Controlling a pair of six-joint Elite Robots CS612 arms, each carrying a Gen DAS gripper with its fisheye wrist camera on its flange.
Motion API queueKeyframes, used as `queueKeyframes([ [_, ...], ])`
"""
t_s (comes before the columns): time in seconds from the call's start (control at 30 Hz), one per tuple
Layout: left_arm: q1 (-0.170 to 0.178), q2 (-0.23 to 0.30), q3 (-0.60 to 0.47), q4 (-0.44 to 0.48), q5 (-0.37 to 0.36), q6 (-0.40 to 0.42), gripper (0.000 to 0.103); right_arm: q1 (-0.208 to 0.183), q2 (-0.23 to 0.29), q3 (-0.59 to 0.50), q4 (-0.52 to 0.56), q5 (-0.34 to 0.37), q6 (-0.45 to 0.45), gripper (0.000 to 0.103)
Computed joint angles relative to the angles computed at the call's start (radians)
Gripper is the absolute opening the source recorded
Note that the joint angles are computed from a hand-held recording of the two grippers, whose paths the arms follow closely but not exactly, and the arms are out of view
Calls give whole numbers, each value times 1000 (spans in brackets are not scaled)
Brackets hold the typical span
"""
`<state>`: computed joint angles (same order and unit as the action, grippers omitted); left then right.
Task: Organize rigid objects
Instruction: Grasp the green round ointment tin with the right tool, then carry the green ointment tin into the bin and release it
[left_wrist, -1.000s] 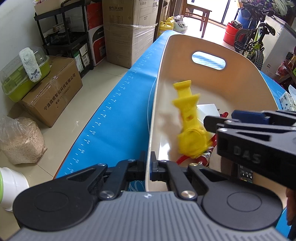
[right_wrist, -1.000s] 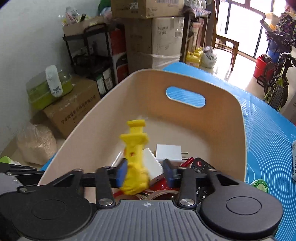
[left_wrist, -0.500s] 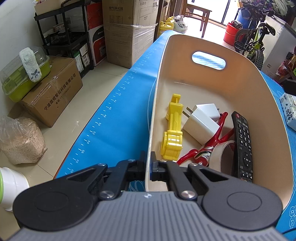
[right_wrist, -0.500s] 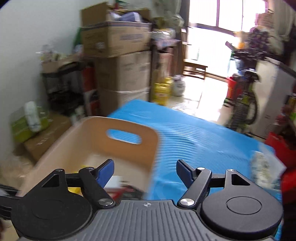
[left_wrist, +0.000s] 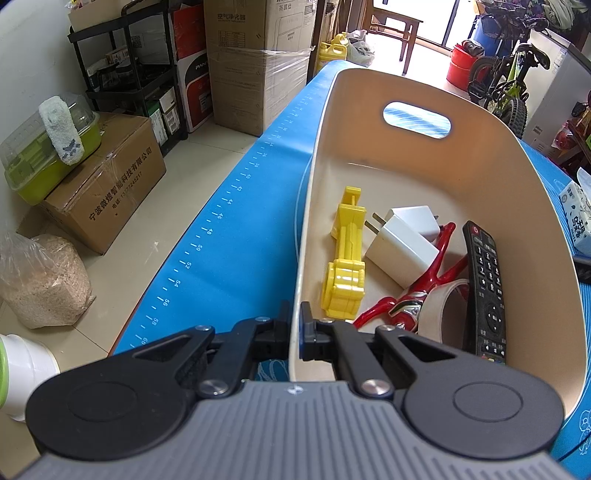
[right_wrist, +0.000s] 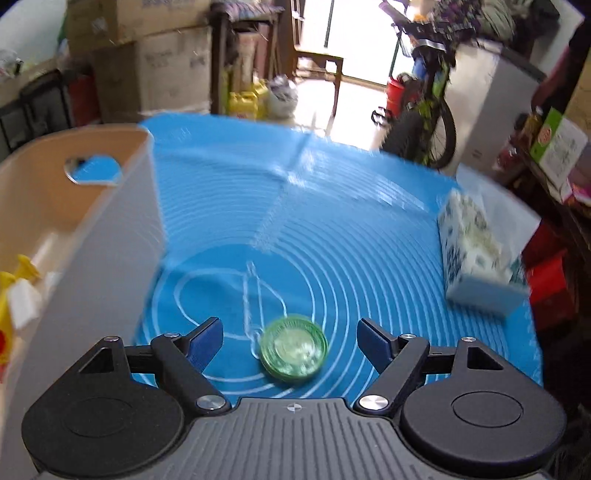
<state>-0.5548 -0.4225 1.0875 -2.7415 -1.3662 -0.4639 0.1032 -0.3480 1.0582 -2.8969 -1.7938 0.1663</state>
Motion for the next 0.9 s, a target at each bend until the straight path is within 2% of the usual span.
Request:
queueKeyframes([
  [0.27, 0, 0, -1, 1, 1, 1, 5, 2, 42, -23, -28, -7, 19, 81],
  [0.37, 0, 0, -1, 1, 2, 1, 5, -2, 43, -13, -70, 21, 27, 72],
  [0.4, 0, 0, -1, 1, 2, 1, 5, -2, 44, -11, -81, 22, 26, 64],
  [0.47, 0, 0, -1, 1, 1, 1, 5, -1, 42, -5, -95, 30, 12, 54],
  [0.53, 0, 0, -1, 1, 1, 1, 5, -1, 39, 1, -105, 45, -1, 54],
  [0.7, 0, 0, -1, 5, 3, 1, 5, 7, 26, 27, -147, 19, -13, 54],
  [0.9, 2, -5, 2, 5, -3, 2, 5, 19, -28, 113, -266, 5, -22, 54],
])
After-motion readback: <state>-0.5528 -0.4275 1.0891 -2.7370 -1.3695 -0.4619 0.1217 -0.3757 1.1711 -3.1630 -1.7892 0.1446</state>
